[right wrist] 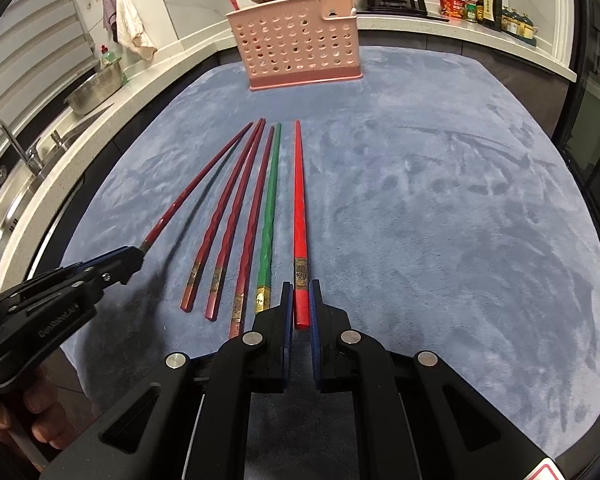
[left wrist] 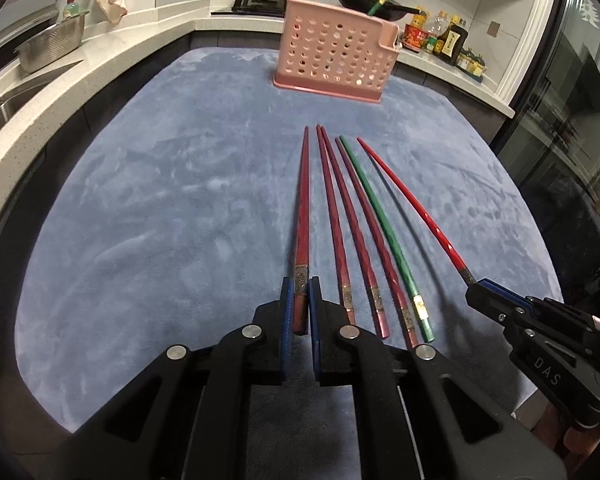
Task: Organize utensils
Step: 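Lift both chopsticks upright and carry them over the pink holder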
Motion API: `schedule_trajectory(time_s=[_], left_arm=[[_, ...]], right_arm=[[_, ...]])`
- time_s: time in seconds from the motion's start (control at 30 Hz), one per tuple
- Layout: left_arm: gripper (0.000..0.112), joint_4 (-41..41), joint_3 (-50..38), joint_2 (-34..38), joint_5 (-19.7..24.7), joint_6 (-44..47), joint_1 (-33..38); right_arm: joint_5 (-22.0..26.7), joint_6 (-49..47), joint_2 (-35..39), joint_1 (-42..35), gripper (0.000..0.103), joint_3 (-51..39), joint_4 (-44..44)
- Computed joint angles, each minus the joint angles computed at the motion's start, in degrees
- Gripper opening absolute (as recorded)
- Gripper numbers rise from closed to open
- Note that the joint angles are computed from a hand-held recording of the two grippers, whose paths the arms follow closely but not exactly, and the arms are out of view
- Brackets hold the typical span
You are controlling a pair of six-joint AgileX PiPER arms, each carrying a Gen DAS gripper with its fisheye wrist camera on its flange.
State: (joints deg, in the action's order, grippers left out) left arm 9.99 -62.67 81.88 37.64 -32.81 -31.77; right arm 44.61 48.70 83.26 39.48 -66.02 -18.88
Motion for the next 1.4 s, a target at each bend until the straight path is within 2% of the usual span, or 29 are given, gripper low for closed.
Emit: schedule_trajectory(time_s=[0.4, 0.7, 1.2, 1.4], left_arm=[[0.007, 1.0, -7.1, -3.5, 3.8, 1.1, 1.4], [0.007, 2.6, -15.3, -2.4, 5.9, 1.7, 2.4], [0.007, 3.2, -30.6, 5.5, 6.5, 5.1, 5.9], [0.007, 3.6, -39.1, 10.2, 8.4, 6.9, 6.5]], right_arm=[[3.8, 0.0, -3.3, -0.9, 0.007, -6.6, -3.1], [5.5, -2.3, -3.4, -3.7, 0.007, -14.7, -4.6], [5.4, -9.2, 2.1, -10.1, 0.007, -27.9, -2.2], [5.0, -13.0, 5.1, -13.1, 0.007, -32.6, 1.3]])
